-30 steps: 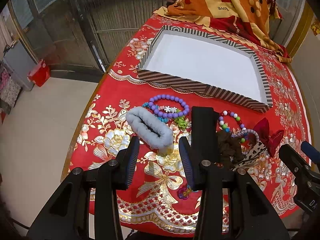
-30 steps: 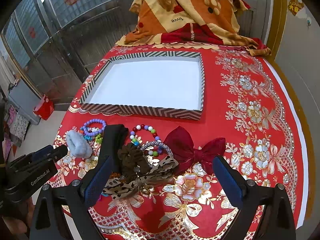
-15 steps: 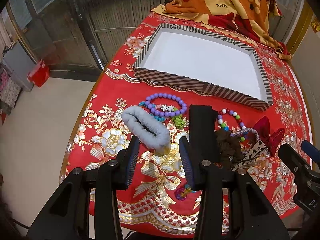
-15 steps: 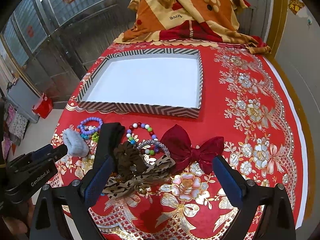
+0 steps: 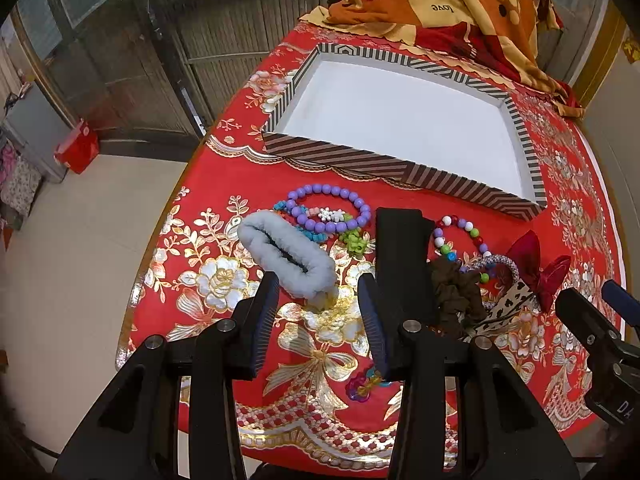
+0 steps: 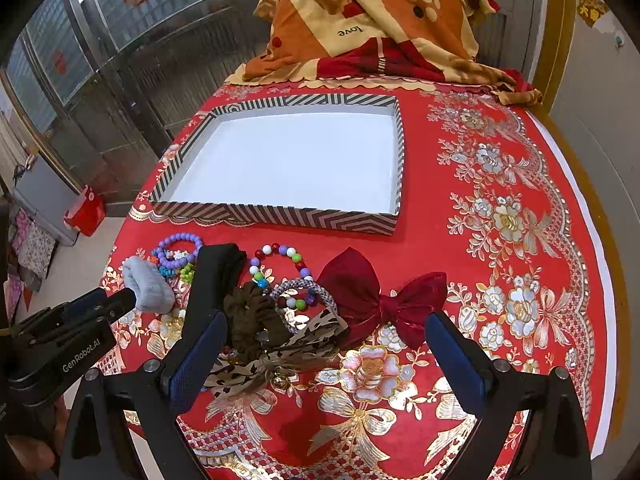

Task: Organize jewelry

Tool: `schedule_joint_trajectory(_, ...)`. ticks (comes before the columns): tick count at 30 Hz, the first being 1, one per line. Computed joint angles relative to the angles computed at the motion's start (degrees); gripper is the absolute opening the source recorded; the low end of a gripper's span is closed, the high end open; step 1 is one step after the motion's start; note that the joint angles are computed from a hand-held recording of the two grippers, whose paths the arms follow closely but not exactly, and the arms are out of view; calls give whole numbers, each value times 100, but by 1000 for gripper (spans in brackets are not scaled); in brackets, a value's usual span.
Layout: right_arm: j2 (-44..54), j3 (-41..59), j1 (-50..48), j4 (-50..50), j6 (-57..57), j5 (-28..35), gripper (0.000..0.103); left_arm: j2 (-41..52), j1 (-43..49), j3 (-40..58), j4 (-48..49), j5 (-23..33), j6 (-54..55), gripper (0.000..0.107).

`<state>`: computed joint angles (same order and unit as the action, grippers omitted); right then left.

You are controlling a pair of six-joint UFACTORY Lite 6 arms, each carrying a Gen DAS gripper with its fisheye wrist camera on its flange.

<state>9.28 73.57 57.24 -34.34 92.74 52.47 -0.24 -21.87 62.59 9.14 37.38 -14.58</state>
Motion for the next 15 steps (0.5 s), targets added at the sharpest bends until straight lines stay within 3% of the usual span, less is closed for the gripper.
schedule_joint_trajectory(15, -23, -57, -37, 26, -44, -57, 98, 37, -17, -1, -12, -5, -9, 40)
